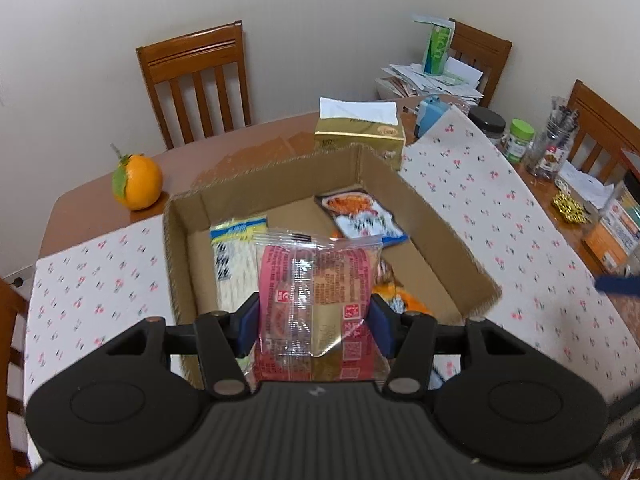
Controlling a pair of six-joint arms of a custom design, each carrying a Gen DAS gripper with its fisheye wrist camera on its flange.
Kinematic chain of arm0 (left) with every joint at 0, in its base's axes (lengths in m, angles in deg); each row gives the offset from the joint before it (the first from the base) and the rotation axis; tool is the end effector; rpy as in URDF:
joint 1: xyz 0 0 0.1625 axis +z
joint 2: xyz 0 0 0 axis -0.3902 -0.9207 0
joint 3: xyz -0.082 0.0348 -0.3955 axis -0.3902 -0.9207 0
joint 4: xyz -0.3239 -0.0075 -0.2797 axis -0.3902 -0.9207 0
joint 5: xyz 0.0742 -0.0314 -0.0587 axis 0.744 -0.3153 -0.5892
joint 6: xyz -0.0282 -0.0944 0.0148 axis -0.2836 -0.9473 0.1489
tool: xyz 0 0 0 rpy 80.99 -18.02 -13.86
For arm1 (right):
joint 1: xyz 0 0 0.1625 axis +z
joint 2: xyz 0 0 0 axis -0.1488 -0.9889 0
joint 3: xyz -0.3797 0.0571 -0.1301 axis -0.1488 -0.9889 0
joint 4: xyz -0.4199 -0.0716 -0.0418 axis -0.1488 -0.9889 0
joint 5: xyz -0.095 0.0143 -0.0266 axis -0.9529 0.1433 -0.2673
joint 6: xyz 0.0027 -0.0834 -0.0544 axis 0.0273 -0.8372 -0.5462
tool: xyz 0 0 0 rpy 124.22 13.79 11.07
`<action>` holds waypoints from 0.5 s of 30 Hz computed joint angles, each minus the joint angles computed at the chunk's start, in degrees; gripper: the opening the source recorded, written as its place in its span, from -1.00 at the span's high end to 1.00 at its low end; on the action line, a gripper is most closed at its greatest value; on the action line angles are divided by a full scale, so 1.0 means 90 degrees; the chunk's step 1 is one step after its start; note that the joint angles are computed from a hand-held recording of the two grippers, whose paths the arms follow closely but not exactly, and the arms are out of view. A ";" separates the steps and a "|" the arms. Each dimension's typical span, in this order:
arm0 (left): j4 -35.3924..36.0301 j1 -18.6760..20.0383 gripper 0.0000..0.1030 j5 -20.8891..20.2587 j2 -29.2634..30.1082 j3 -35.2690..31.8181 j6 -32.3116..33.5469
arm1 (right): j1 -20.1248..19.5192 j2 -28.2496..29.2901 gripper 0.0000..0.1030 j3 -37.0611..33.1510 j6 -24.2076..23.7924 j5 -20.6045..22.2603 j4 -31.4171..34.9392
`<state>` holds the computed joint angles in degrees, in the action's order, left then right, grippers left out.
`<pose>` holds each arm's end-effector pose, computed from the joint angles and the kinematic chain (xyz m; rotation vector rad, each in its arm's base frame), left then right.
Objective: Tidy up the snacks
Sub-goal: 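Lower the red-wrapped bread into the box and open the left gripper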
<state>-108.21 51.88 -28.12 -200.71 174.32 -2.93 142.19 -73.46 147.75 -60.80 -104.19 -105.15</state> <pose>-0.1204 -0.3074 0.3040 0.5562 2.2794 -0.7331 0.3300 -0.2614 0.0558 0.8519 -2.1856 0.6412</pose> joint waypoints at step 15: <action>-0.0054 -0.0123 -0.74 0.0556 0.0183 -0.0005 -0.0421 | 0.0017 -0.0495 -1.00 0.0431 0.0545 -0.0032 0.0318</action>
